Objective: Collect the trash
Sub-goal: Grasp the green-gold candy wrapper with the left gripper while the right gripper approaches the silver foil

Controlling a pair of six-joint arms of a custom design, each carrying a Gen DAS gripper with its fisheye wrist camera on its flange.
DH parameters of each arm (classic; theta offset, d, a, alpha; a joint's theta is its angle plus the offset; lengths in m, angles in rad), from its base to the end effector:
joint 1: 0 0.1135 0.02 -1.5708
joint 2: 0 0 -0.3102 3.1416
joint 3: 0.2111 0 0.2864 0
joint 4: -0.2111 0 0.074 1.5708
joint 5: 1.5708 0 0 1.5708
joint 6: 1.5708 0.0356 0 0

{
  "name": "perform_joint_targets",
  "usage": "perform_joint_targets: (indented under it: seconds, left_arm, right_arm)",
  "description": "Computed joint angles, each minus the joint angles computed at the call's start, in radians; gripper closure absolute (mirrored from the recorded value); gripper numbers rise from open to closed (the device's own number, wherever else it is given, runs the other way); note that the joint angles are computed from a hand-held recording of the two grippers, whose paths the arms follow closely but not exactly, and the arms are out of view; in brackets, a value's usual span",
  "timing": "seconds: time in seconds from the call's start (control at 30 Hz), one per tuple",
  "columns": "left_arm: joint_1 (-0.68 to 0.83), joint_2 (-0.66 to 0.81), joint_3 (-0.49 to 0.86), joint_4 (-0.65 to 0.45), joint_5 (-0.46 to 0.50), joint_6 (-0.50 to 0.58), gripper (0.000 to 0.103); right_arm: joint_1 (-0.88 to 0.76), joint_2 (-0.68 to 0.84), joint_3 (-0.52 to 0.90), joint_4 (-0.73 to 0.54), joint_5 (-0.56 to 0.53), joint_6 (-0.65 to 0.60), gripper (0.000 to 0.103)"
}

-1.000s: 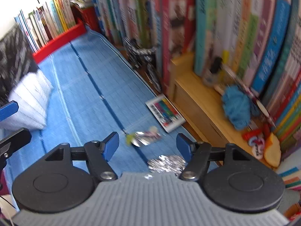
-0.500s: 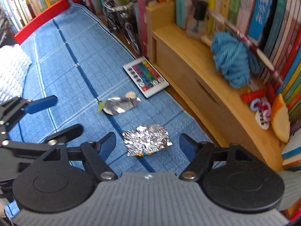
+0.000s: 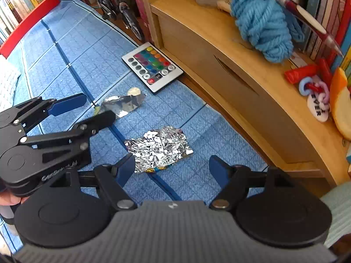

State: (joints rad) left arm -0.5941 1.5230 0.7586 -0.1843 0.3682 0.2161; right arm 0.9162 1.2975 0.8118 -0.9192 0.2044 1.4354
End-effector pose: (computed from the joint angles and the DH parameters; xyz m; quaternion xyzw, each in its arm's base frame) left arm 0.2508 -0.1849 0.1857 0.4204 0.8381 -0.2277 0.2628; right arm 0.1457 0.1780 0.2272 0.2627 0.9560 0.0370 0.1256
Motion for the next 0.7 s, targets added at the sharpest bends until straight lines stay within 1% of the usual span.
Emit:
perform_joint_targets:
  seconds: [0.03, 0.1, 0.13, 0.17, 0.2, 0.23, 0.3, 0.4, 0.53, 0.7]
  left_arm:
    - [-0.002, 0.006, 0.001, 0.005, -0.007, 0.002, 0.059]
    - [-0.009, 0.009, -0.009, 0.03, -0.015, 0.007, 0.068]
    - [-0.008, 0.012, -0.007, 0.029, -0.011, 0.014, 0.071]
    - [-0.005, 0.016, -0.004, 0.027, -0.003, 0.022, 0.078]
    - [-0.004, 0.02, 0.0, 0.021, 0.001, 0.03, 0.083]
    - [-0.002, 0.02, 0.002, 0.016, 0.006, 0.037, 0.084]
    - [-0.002, 0.012, -0.003, 0.019, 0.0, 0.044, 0.093]
    - [-0.004, -0.005, -0.009, 0.022, -0.016, 0.056, 0.098]
    - [0.0, -0.035, -0.01, 0.016, -0.039, 0.061, 0.099]
    - [0.021, -0.059, 0.014, -0.03, -0.061, 0.06, 0.099]
  right_arm:
    - [-0.001, 0.0, -0.003, 0.004, -0.002, 0.001, 0.02]
    - [-0.003, 0.002, -0.009, 0.015, -0.006, -0.001, 0.02]
    - [-0.004, 0.002, -0.011, 0.018, -0.008, -0.001, 0.02]
    - [-0.005, 0.003, -0.013, 0.021, -0.01, 0.0, 0.02]
    - [-0.008, 0.001, -0.017, 0.024, -0.014, 0.002, 0.02]
    - [-0.011, 0.0, -0.02, 0.026, -0.016, 0.004, 0.02]
    - [-0.019, 0.002, -0.027, 0.032, -0.019, 0.008, 0.02]
    - [-0.019, 0.004, -0.028, 0.032, -0.019, 0.013, 0.02]
    - [-0.017, 0.009, -0.027, 0.034, -0.02, 0.008, 0.02]
    - [-0.013, 0.009, -0.034, 0.057, -0.001, 0.004, 0.02]
